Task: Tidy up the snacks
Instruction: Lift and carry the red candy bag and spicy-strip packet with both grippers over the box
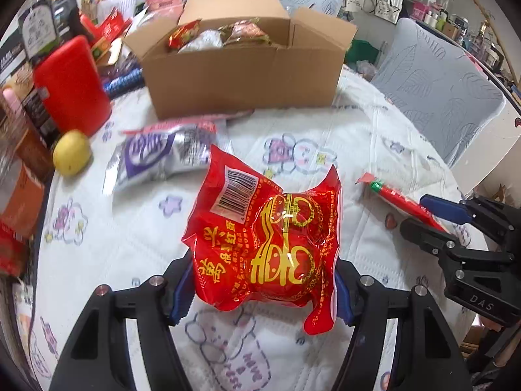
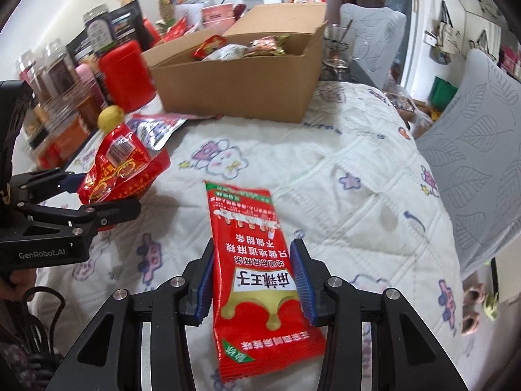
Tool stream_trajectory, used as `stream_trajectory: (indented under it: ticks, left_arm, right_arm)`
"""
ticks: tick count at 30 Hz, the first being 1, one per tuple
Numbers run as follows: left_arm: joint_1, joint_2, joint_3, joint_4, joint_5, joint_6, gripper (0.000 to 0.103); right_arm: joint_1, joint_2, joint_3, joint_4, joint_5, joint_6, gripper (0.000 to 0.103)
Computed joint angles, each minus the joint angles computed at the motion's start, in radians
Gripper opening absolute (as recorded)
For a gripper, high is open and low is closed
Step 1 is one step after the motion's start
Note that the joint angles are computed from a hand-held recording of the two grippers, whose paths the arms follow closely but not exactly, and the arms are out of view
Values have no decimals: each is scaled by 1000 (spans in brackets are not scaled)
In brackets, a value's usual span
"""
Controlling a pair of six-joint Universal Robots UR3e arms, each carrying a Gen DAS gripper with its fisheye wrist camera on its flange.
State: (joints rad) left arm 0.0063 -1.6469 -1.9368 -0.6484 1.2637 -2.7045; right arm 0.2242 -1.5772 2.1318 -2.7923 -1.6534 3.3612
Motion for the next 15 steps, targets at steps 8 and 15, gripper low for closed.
stream_trajectory:
  ticks: [8, 15]
  left_arm:
    - [23, -11, -51, 26, 7, 4, 68]
    - [23, -16, -67, 53, 3, 3, 68]
  right_arm:
    - [29, 42, -26, 27, -3, 20, 53]
    - [37, 87, -55, 38, -10, 48, 60]
